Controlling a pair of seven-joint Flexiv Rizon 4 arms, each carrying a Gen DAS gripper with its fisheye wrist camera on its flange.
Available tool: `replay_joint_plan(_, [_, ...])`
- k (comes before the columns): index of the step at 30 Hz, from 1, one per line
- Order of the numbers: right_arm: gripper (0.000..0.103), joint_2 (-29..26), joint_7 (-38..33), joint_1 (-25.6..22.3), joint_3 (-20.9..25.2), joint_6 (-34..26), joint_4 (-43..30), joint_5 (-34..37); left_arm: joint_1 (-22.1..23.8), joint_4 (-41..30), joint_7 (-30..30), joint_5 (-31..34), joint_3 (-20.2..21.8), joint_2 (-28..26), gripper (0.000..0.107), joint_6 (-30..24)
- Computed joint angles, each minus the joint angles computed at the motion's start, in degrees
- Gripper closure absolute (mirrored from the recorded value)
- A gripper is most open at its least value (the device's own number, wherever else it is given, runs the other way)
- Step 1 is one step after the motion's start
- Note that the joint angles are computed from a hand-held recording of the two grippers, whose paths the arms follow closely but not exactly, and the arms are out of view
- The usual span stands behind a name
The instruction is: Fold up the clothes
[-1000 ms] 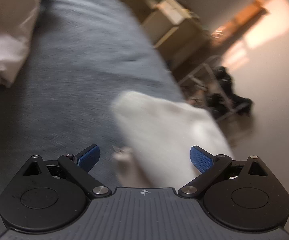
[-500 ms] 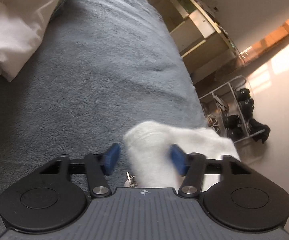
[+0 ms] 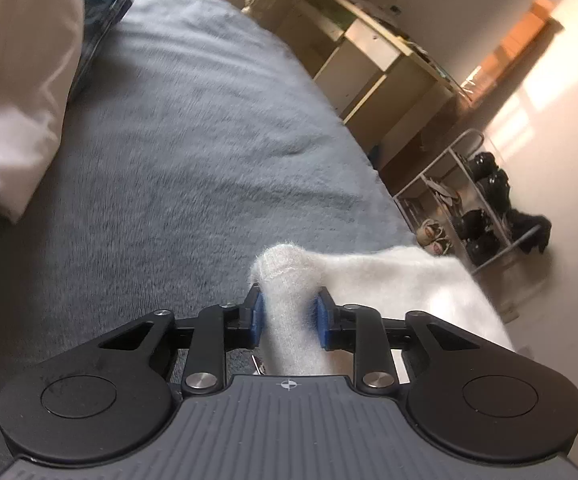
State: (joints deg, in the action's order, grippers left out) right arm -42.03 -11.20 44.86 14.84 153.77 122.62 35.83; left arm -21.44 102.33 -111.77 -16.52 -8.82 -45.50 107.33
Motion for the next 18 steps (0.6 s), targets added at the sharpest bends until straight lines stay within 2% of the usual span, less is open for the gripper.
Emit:
replay_joint_plan(2, [0.056,1.6,-3.29,1.23,-1.3,-1.83,-0.03,2.12,-1.71,-0.08,0.36,-0.4,1.85,0.17,0.086,0.43])
replay_joint_plan(5, [0.061,3.38,-5.71,0.99,-1.5,-1.92,1.5,2.18,-0.32,2.41,0.11,0.64,0.34,1.73,0.088,2.31])
replay_joint_plan(8, [0.062,3.65,-5.64,0.06,-0.81,-0.62,2.87,1.84,1.5,5.1,1.06,3.56,-1.13,2.96,0.088,4.62])
replay_joint_plan(10, [0.062,2.47,-5.49,1.3,0.23,0.7,2.8,3.05,0.81,5.15,3.17,4.52,0.24,2.68,0.088,4.82])
replay_joint_plan(12, [0.063,1.48,-4.87,1.37,0.65,1.02,2.27,2.3,0.88,4.51,3.68,3.71,0.3,2.43,0.088,3.92])
replay_joint_plan(16, [0.064,3.58,-8.61,3.15,-0.47,-1.08,0.91,4.89,1.53,3.46,3.96,3.24,-0.4,2.15,0.088,3.48])
replay_joint_plan(18, [0.065,2.49,-7.71,2.96,0.24,0.3,0.47,5.2,1.71,3.13,4.39,3.46,-0.59,2.08,0.088,3.55])
